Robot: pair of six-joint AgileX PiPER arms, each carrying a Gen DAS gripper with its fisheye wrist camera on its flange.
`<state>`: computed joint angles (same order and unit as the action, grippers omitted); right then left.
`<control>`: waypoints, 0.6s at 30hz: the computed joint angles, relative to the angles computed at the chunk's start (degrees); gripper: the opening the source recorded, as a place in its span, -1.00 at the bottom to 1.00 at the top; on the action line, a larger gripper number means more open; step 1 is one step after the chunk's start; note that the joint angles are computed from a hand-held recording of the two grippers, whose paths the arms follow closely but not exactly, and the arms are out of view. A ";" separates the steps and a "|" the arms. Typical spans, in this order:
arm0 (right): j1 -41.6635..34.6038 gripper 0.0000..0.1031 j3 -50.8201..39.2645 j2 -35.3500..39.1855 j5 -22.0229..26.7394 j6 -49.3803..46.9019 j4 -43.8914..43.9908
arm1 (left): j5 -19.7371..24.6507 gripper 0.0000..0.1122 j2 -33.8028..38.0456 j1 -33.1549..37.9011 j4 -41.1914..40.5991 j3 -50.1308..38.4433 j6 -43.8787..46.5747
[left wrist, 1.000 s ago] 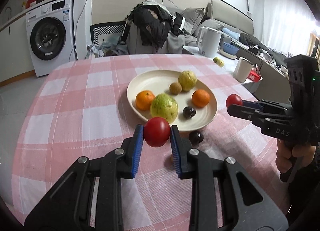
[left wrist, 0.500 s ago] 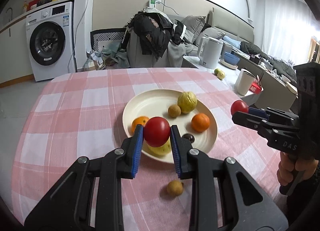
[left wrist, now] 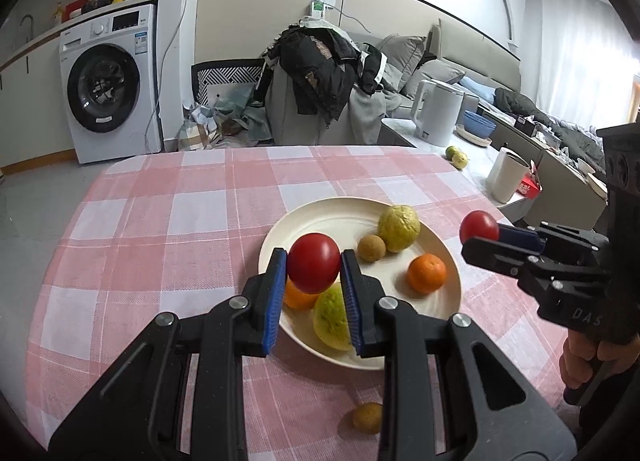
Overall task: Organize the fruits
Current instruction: 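Carry both red tomatoes onto the plate and open both tools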
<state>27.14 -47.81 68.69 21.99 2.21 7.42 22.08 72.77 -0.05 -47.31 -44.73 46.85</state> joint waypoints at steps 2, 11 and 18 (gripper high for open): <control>-0.52 -0.38 -1.13 1.91 0.09 -2.54 2.59 | -0.95 -0.57 1.59 -0.37 -0.31 -0.69 0.38; -2.58 -0.38 -6.87 12.44 0.32 -10.25 12.40 | -4.48 -0.57 9.79 -2.51 -1.06 -4.53 1.92; -3.08 -0.38 -11.87 19.84 1.70 -11.47 14.99 | -5.76 -0.57 15.87 -2.77 -1.68 -7.95 2.85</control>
<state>24.06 -59.69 88.53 23.69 -9.26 22.41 16.32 88.64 -2.81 -48.99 -52.67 49.70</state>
